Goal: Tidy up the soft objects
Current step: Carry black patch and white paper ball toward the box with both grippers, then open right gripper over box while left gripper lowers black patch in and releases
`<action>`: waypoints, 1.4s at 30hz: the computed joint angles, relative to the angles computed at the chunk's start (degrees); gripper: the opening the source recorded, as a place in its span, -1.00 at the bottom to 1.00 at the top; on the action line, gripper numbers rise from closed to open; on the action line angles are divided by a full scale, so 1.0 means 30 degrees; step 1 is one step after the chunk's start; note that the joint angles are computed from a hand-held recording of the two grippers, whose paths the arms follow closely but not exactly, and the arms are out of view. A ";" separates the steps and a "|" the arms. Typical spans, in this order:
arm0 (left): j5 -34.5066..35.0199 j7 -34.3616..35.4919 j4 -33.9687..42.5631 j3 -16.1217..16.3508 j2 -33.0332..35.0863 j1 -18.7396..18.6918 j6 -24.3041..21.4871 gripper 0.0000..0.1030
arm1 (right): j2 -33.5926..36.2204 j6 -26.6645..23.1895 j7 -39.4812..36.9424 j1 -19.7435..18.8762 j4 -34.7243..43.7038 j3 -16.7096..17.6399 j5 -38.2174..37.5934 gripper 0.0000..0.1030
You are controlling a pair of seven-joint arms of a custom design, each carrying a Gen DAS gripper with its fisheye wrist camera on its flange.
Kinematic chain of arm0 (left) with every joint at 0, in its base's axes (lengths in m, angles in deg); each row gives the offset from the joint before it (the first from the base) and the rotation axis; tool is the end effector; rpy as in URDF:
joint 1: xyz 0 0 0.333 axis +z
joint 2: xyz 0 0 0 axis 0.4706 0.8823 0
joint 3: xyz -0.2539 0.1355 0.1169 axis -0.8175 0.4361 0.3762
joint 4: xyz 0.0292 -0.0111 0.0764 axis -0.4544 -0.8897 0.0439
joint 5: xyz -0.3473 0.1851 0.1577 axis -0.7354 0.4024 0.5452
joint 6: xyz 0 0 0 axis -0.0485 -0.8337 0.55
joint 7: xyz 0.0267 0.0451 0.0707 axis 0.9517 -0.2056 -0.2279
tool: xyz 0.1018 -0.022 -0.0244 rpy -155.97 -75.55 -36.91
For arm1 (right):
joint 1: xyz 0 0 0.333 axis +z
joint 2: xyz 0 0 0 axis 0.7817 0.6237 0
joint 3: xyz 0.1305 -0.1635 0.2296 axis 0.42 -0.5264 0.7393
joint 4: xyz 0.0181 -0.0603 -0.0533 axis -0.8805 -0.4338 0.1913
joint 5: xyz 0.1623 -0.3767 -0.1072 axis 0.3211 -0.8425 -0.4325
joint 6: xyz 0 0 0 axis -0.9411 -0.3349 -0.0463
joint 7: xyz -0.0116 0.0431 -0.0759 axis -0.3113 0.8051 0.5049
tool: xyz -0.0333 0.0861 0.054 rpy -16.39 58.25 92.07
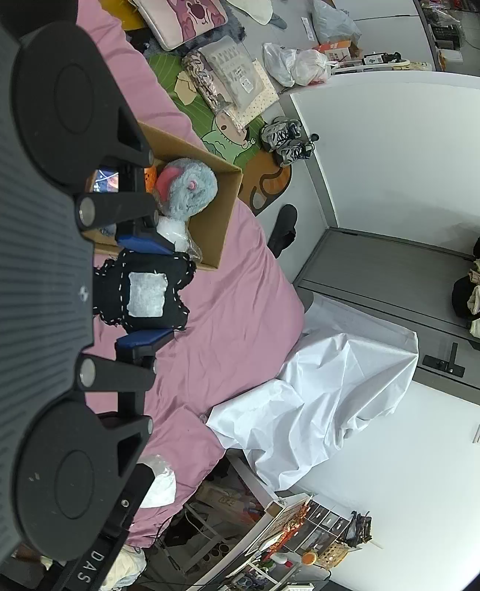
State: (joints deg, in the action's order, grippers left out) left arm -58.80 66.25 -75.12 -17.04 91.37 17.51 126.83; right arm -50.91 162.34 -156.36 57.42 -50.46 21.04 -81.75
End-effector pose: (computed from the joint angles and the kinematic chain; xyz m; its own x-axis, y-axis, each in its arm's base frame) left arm 0.7006 -0.2786 0.5087 -0.4755 -0.8466 0.2391 -0.6971 0.1969 -0.6894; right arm 0.5523 0.1422 0.4917 -0.4666 -0.7999 -0.3775 -0.3597 0.5615 -0.7452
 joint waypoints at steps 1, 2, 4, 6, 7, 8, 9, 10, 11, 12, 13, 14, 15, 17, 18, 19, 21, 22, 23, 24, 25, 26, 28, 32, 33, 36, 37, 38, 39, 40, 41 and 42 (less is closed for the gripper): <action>-0.0056 0.0051 0.0057 -0.0013 0.0049 0.0048 -0.0042 -0.19 | 0.0068 -0.0144 -0.0065 0.0047 0.0095 0.0045 0.0087 -0.17; -0.0162 0.0112 0.0151 -0.0042 0.0126 0.0124 -0.0112 -0.19 | 0.0162 -0.0190 -0.0204 0.0080 0.0201 0.0032 0.0195 -0.17; -0.0269 0.0183 0.0309 -0.0048 0.0285 0.0206 -0.0199 -0.19 | 0.0381 -0.0328 -0.0492 0.0198 0.0427 0.0029 0.0477 -0.17; -0.0369 0.0296 0.0461 -0.0062 0.0445 0.0299 -0.0270 -0.19 | 0.0583 -0.0467 -0.0782 0.0352 0.0648 0.0022 0.0762 -0.17; -0.0420 0.0352 0.0544 -0.0070 0.0530 0.0348 -0.0317 -0.19 | 0.0654 -0.0480 -0.0877 0.0415 0.0721 0.0001 0.0849 -0.17; -0.0457 0.0375 0.0613 -0.0067 0.0608 0.0380 -0.0351 -0.19 | 0.0760 -0.0515 -0.1008 0.0482 0.0835 -0.0015 0.0951 -0.17; -0.0506 0.0420 0.0727 -0.0069 0.0719 0.0435 -0.0426 -0.19 | 0.0896 -0.0522 -0.1116 0.0536 0.0971 -0.0044 0.1026 -0.17; -0.0513 0.0403 0.0851 -0.0053 0.0828 0.0448 -0.0493 -0.19 | 0.1038 -0.0516 -0.1191 0.0603 0.1113 -0.0065 0.1083 -0.17; -0.0533 0.0381 0.0959 -0.0040 0.0931 0.0474 -0.0552 -0.19 | 0.1188 -0.0523 -0.1277 0.0681 0.1260 -0.0087 0.1169 -0.17; -0.0563 0.0371 0.1099 -0.0034 0.1069 0.0512 -0.0621 -0.19 | 0.1375 -0.0516 -0.1464 0.0767 0.1436 -0.0124 0.1328 -0.17; -0.0573 0.0348 0.1237 -0.0014 0.1202 0.0550 -0.0697 -0.19 | 0.1538 -0.0556 -0.1619 0.0865 0.1596 -0.0149 0.1449 -0.17; -0.0576 0.0312 0.1367 0.0007 0.1329 0.0584 -0.0771 -0.19 | 0.1704 -0.0583 -0.1780 0.0961 0.1756 -0.0186 0.1572 -0.17; -0.0569 0.0270 0.1539 0.0034 0.1494 0.0624 -0.0881 -0.19 | 0.1894 -0.0587 -0.1955 0.1059 0.1934 -0.0229 0.1733 -0.17; -0.0498 0.0144 0.1846 0.0103 0.1775 0.0666 -0.1043 -0.19 | 0.2216 -0.0524 -0.2197 0.1238 0.2226 -0.0344 0.2014 -0.17; -0.0456 0.0031 0.2035 0.0153 0.1942 0.0692 -0.1139 -0.19 | 0.2384 -0.0469 -0.2330 0.1306 0.2371 -0.0419 0.2144 -0.17; -0.0443 -0.0041 0.2211 0.0167 0.2092 0.0735 -0.1229 -0.19 | 0.2588 -0.0474 -0.2529 0.1398 0.2557 -0.0470 0.2340 -0.17; -0.0392 -0.0157 0.2575 0.0197 0.2391 0.0813 -0.1385 -0.19 | 0.2978 -0.0508 -0.2868 0.1590 0.2917 -0.0577 0.2668 -0.17; -0.0341 -0.0236 0.2807 0.0226 0.2572 0.0837 -0.1480 -0.19 | 0.3213 -0.0489 -0.3070 0.1682 0.3131 -0.0643 0.2886 -0.17; -0.0311 -0.0306 0.3041 0.0240 0.2760 0.0875 -0.1581 -0.19 | 0.3476 -0.0427 -0.3329 0.1772 0.3354 -0.0714 0.3164 -0.17; -0.0284 -0.0375 0.3267 0.0255 0.2945 0.0917 -0.1678 -0.19 | 0.3668 -0.0384 -0.3516 0.1868 0.3519 -0.0793 0.3364 -0.17; -0.0256 -0.0437 0.3485 0.0264 0.3132 0.0952 -0.1758 -0.19 | 0.3910 -0.0330 -0.3749 0.1964 0.3730 -0.0864 0.3602 -0.17; -0.0203 -0.0531 0.3753 0.0284 0.3349 0.0962 -0.1867 -0.19 | 0.4175 -0.0226 -0.4013 0.2056 0.3955 -0.0938 0.3875 -0.17; -0.0152 -0.0639 0.4320 0.0275 0.3826 0.1029 -0.2087 -0.19 | 0.4658 0.0020 -0.4584 0.2224 0.4344 -0.1100 0.4505 -0.17; -0.0169 -0.1040 0.5504 0.0225 0.4769 0.1166 -0.2656 -0.19 | 0.5669 0.0371 -0.6028 0.2596 0.5216 -0.1340 0.6101 -0.17; -0.0182 -0.1077 0.5862 0.0189 0.5044 0.1202 -0.2798 -0.19 | 0.5922 0.0466 -0.6454 0.2668 0.5428 -0.1389 0.6567 -0.17; -0.0279 -0.1245 0.6656 0.0104 0.5647 0.1332 -0.3091 -0.19 | 0.6690 0.0769 -0.7645 0.2941 0.6106 -0.1518 0.7880 -0.17; -0.0323 -0.1297 0.6950 0.0068 0.5868 0.1380 -0.3212 -0.19 | 0.6971 0.0788 -0.8135 0.3020 0.6380 -0.1522 0.8368 -0.17; -0.0345 -0.1336 0.7199 0.0040 0.6049 0.1412 -0.3316 -0.19 | 0.7246 0.0801 -0.8601 0.3107 0.6651 -0.1534 0.8820 -0.17; -0.0395 -0.1257 0.7389 -0.0034 0.6198 0.1474 -0.3400 -0.19 | 0.7450 0.0790 -0.8951 0.3217 0.6858 -0.1587 0.9175 -0.17; -0.0432 -0.1162 0.7619 -0.0098 0.6360 0.1528 -0.3534 -0.19 | 0.7663 0.0769 -0.9299 0.3310 0.7065 -0.1619 0.9559 -0.17; -0.0491 -0.1103 0.7788 -0.0154 0.6482 0.1580 -0.3643 -0.19 | 0.7856 0.0829 -0.9637 0.3365 0.7218 -0.1657 0.9938 -0.17; -0.0541 -0.1089 0.7918 -0.0182 0.6587 0.1607 -0.3698 -0.19 | 0.8098 0.0866 -0.9963 0.3435 0.7425 -0.1667 1.0325 -0.17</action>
